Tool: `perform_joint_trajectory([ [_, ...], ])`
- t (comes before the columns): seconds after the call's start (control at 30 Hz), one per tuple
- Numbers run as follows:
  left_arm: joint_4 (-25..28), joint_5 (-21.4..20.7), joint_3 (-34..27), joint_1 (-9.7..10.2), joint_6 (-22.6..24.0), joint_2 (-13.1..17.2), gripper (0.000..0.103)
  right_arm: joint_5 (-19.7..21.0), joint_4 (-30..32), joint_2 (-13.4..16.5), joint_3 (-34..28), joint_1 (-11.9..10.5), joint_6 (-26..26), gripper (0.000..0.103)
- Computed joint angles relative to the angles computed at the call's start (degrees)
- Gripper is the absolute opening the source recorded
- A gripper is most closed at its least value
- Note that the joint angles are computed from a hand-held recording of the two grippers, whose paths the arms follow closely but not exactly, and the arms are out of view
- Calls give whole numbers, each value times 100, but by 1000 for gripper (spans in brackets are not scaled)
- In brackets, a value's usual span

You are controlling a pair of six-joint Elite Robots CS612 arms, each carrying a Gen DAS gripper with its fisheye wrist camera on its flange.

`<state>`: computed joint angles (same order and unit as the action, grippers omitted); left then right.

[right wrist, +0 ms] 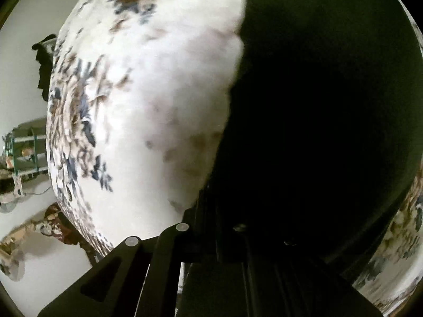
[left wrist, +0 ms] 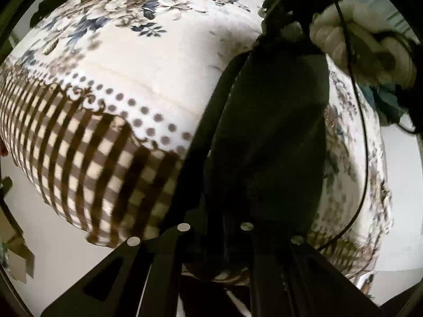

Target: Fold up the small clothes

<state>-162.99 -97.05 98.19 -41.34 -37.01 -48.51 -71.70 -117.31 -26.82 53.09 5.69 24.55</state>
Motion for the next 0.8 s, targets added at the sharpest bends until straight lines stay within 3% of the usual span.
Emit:
perform_joint_trajectory([
  [0.1, 92, -148, -54, 92, -100, 90, 6, -96, 338, 206, -335, 53, -87, 5],
  [0.2, 299, -721, -194, 271, -296, 253, 10, 122, 667, 385, -538, 7, -199, 9],
  [0.27, 358, -1102, -192, 397, -483, 303, 13, 914, 432, 233, -162, -155, -131, 23],
  [0.33, 221, -1395, -75, 538, -723, 285, 29, 1629, -95, -111, 563, -330, -143, 64],
  [0.43, -127, -1697, 65, 721, -899, 283, 51, 1845, -798, -692, 1686, -512, -229, 66],
  [0.53, -406, -2049, -26, 850, -888, 415, 54, 1630, -1163, -1234, 2783, -647, -157, 66],
  [0.6, -455, -2247, -195, 878, -793, 548, 54, 1595, -1381, -1555, 3581, -752, 152, 66],
  [0.67, -418, -2486, -444, 856, -572, 724, 54, 1845, -1663, -1689, 4142, -818, 474, 66],
  [0.8, -262, -2782, -867, 763, -35, 1003, 54, 2667, -3213, -1692, 5161, -875, 1401, 66],
])
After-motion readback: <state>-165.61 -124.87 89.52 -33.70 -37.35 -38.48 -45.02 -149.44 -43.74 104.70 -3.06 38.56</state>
